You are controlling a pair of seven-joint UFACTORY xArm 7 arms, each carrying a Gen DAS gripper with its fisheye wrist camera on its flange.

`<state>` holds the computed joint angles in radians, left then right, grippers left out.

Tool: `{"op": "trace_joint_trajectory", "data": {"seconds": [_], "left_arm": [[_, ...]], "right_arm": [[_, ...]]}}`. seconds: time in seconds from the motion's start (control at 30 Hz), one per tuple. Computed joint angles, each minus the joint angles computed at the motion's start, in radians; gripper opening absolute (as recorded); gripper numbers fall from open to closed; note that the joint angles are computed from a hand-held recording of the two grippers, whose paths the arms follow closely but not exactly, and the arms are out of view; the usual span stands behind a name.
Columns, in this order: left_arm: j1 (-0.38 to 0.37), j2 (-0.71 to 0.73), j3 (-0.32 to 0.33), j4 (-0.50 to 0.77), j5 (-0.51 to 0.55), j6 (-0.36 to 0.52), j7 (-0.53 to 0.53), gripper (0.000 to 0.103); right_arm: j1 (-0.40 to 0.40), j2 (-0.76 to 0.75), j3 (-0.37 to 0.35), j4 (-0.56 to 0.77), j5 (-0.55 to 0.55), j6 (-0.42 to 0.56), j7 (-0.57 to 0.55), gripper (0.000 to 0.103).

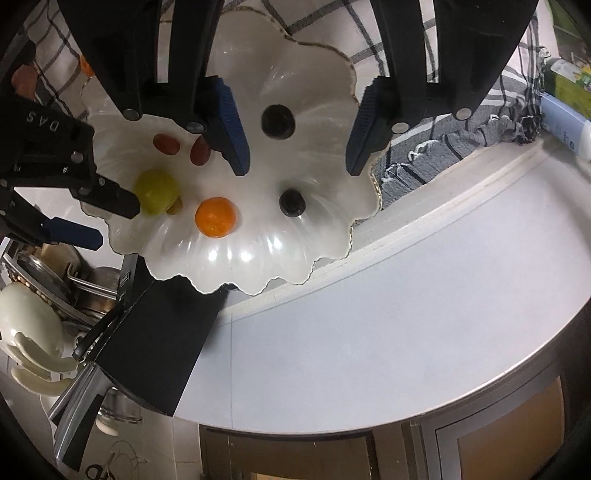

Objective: Organize fruits
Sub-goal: 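Carry the plum and green-yellow fruit over the bowl and release both into it, then withdraw both open tools from the bowl back over the cloth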

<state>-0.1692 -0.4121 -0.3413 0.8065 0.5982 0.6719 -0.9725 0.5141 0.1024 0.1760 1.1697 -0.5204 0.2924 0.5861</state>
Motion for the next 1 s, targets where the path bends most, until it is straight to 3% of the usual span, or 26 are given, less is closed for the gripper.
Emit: {"op": "trace_joint_trajectory", "data": {"seconds": [0.1,0.37,0.6,0.77,1.0], "left_arm": [[0.003,-0.026,-0.016,0.001,0.013,0.028,-0.016,0.061],[-0.003,-0.129,-0.066,-0.002,0.014,0.130,-0.058,0.084],[0.001,-0.254,-0.129,-0.014,0.013,0.213,-0.087,0.091],[0.000,-0.346,-0.174,-0.029,-0.004,0.262,-0.096,0.094],[0.007,-0.420,-0.231,-0.026,-0.046,0.316,-0.099,0.095]], "right_arm": [[-0.001,-0.021,-0.004,-0.010,-0.019,-0.002,0.032,0.063],[-0.030,-0.125,0.033,-0.079,-0.108,-0.020,0.122,0.063],[-0.096,-0.240,0.108,-0.159,-0.141,-0.055,0.166,0.063],[-0.176,-0.336,0.189,-0.222,-0.211,-0.078,0.242,0.069],[-0.207,-0.440,0.229,-0.307,-0.109,-0.117,0.179,0.069]]}}
